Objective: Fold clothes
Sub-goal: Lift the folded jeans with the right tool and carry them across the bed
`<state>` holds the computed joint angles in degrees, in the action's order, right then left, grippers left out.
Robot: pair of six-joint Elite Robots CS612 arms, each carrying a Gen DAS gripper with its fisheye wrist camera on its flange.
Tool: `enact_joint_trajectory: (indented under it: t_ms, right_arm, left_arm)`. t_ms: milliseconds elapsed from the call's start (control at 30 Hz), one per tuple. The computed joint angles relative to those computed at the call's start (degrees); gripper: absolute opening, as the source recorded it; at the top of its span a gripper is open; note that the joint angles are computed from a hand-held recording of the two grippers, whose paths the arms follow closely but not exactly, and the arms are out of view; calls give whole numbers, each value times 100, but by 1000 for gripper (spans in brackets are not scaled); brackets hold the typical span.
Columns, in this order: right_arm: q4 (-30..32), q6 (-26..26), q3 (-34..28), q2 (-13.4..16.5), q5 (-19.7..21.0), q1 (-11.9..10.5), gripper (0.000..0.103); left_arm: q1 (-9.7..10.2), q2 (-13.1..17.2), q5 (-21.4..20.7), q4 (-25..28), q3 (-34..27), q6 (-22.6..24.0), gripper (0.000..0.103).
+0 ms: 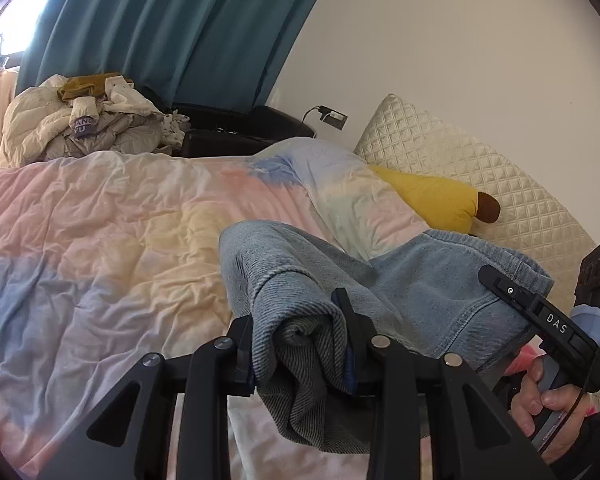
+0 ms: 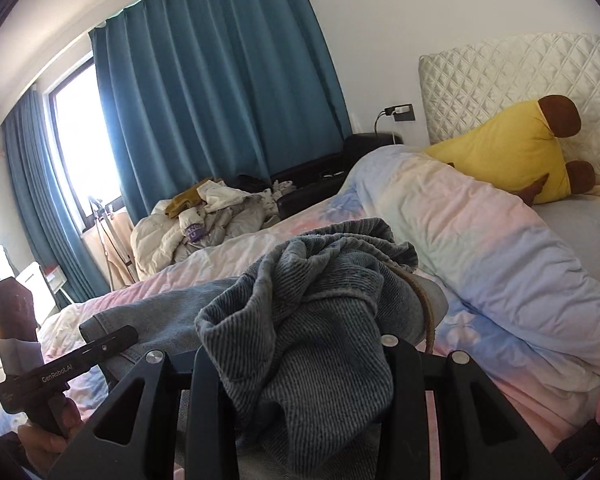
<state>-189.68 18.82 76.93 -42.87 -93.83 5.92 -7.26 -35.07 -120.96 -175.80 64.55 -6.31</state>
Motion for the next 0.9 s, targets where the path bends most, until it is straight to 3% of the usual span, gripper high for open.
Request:
enact_joint_trajectory:
  t_ms: [333,600,733,900]
  right_arm:
    - [-59,101,234,323,-437,-30,32]
    - [444,530,515,310,-533,-7,32]
    - [811,1066,607,333,-322,-56,34]
    - [1071,972,520,368,-576,5,36]
  left_arm:
    - [-133,413,121,122,-235,513,31]
    - [-136,413,264,541,-150,1100,31]
    - [-171,371,486,626,-8,1441,32]
    - [-180,347,596,637,45,1479,36]
